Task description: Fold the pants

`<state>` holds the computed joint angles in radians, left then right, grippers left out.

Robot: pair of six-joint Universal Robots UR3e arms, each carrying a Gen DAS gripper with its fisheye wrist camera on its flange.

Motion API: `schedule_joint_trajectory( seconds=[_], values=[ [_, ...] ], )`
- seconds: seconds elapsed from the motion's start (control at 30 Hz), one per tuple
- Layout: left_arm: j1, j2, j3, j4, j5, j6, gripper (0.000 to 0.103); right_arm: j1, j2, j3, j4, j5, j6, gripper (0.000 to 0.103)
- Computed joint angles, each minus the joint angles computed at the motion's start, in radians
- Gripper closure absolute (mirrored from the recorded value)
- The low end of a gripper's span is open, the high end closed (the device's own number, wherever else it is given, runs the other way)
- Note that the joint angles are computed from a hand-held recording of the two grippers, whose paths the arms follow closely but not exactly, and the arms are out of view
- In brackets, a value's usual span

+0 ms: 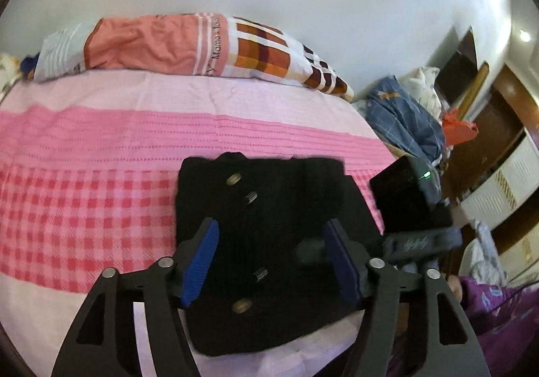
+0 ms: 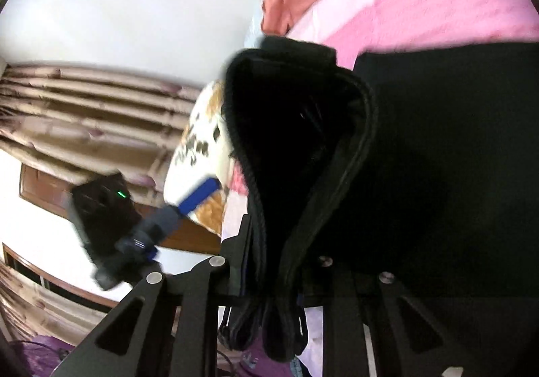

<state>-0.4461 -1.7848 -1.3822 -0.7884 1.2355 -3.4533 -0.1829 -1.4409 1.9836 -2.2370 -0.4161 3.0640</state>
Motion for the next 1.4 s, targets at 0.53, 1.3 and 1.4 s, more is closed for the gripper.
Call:
schedule_joint_trajectory(
  seconds=[0.53, 1.3, 1.4],
  values=[
    [-0.151, -0.281, 0.322, -0.13, 0.085, 0.015, 0.032, -0.522, -0.236, 0.052, 0.681, -0.156, -0.5, 0.084],
    [-0.198, -0.428, 0.445, -0.129, 0.143, 0.006, 0.032, -0.418, -0.364, 0.137, 0.316, -0.449, -0.397, 0.083],
    [-0.202, -0.425, 0.435, -0.126, 0.155, 0.0, 0.032, -0.4, -0.36, 0.135, 0.285, -0.475, -0.391, 0.083]
  ],
)
